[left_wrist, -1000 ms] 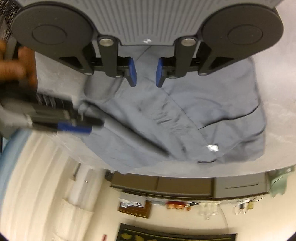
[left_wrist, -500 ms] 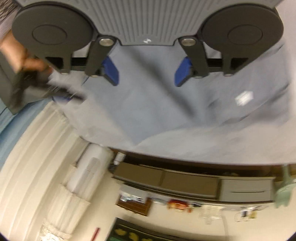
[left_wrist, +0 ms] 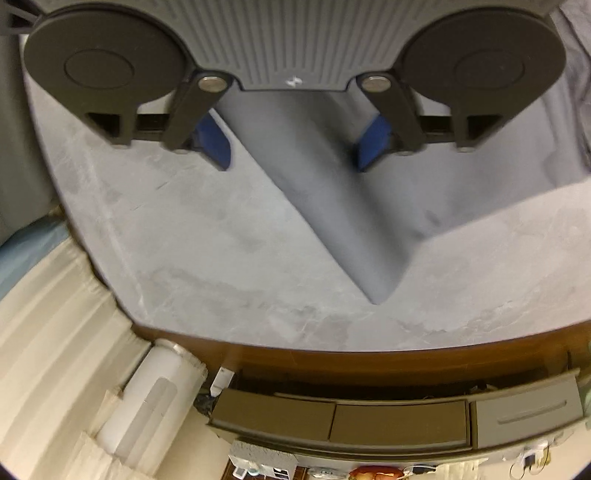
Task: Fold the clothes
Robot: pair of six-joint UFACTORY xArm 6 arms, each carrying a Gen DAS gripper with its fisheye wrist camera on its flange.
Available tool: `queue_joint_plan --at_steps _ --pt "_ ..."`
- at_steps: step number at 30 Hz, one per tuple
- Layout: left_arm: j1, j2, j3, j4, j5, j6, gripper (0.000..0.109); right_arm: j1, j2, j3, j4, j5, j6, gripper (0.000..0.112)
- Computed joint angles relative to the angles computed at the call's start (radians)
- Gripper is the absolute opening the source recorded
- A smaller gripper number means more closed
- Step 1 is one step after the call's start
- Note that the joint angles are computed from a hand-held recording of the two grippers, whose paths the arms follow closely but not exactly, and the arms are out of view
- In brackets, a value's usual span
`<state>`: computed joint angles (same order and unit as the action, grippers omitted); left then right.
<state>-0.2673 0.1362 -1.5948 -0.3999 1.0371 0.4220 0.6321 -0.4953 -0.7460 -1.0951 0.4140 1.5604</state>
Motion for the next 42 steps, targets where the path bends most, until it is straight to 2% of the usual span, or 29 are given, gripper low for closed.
queue_joint_plan --at_steps 1,2,4,6,7,8,9,11,12,15,17,18,19,21,22,25,27,28,29,30,32,33,35,38,40,42 --pt "0.013 -0.007 0.011 -0.017 -0.006 0.025 0.026 0.009 0.017 -0.014 0.008 -0.007 -0.019 0.008" --pt "0.041 -0.030 0.036 -0.064 -0.007 0.062 0.019 0.020 0.028 -0.023 0.011 -0.012 -0.031 0.008" --pt "0.116 -0.079 0.073 -0.180 0.017 0.135 0.015 0.051 0.017 -0.029 -0.013 -0.015 -0.021 0.008" --pt "0.237 -0.131 0.100 -0.336 0.087 0.223 0.014 0.080 0.037 -0.068 -0.140 -0.050 0.088 0.020" --pt "0.317 -0.157 0.112 -0.421 0.136 0.273 0.014 0.097 0.048 -0.091 -0.231 -0.067 0.173 0.037" --pt "0.408 -0.177 0.121 -0.502 0.195 0.320 0.014 0.115 0.055 -0.110 -0.298 -0.106 0.238 0.047" --pt "0.512 -0.194 0.134 -0.573 0.260 0.360 0.014 0.129 0.071 -0.134 -0.325 -0.165 0.260 0.048" --pt "0.705 -0.213 0.179 -0.641 0.373 0.420 0.014 0.178 0.165 -0.199 -0.252 -0.241 0.180 0.048" --pt "0.782 -0.213 0.201 -0.636 0.406 0.442 0.014 0.205 0.230 -0.235 -0.153 -0.268 0.077 0.048" --pt "0.902 -0.140 0.236 -0.554 0.449 0.422 0.014 0.299 0.463 -0.363 0.161 -0.234 -0.237 0.044" --pt "0.938 -0.120 0.278 -0.545 0.432 0.432 0.014 0.353 0.569 -0.439 0.365 -0.129 -0.432 0.039" --pt "0.956 -0.116 0.301 -0.564 0.429 0.439 0.014 0.365 0.592 -0.464 0.422 -0.076 -0.485 0.038" --pt "0.976 -0.112 0.320 -0.598 0.440 0.442 0.014 0.370 0.588 -0.472 0.438 -0.037 -0.509 0.029" --pt "0.983 -0.126 0.367 -0.633 0.437 0.431 0.014 0.377 0.581 -0.484 0.390 0.036 -0.479 0.025" --pt "0.977 -0.139 0.391 -0.640 0.433 0.425 0.014 0.382 0.563 -0.488 0.372 0.112 -0.465 0.023" --pt "0.912 -0.237 0.473 -0.603 0.444 0.474 0.015 0.393 0.514 -0.486 0.210 0.426 -0.381 0.024" --pt "0.879 -0.316 0.529 -0.602 0.419 0.516 0.016 0.413 0.484 -0.489 0.194 0.635 -0.339 0.027" --pt "0.882 -0.335 0.540 -0.612 0.416 0.538 0.017 0.434 0.464 -0.486 0.180 0.699 -0.331 0.032" --pt "0.895 -0.337 0.538 -0.624 0.418 0.564 0.021 0.458 0.449 -0.487 0.157 0.748 -0.324 0.032" --pt "0.915 -0.334 0.533 -0.639 0.419 0.587 0.023 0.492 0.447 -0.495 0.109 0.760 -0.317 0.034" --pt "0.960 -0.309 0.500 -0.660 0.425 0.578 0.026 0.556 0.449 -0.514 0.016 0.785 -0.311 0.058" --pt "0.985 -0.282 0.475 -0.671 0.435 0.543 0.025 0.582 0.461 -0.533 -0.021 0.788 -0.326 0.060" --pt "1.010 -0.253 0.452 -0.678 0.462 0.486 0.024 0.597 0.536 -0.610 -0.038 0.740 -0.438 0.076" --pt "1.059 -0.253 0.438 -0.672 0.554 0.521 0.024 0.559 0.673 -0.729 0.000 0.673 -0.646 0.079" --pt "1.082 -0.275 0.456 -0.655 0.612 0.577 0.024 0.539 0.710 -0.754 0.041 0.644 -0.687 0.076" --pt "1.083 -0.282 0.470 -0.630 0.625 0.597 0.025 0.523 0.731 -0.771 0.092 0.637 -0.697 0.069"
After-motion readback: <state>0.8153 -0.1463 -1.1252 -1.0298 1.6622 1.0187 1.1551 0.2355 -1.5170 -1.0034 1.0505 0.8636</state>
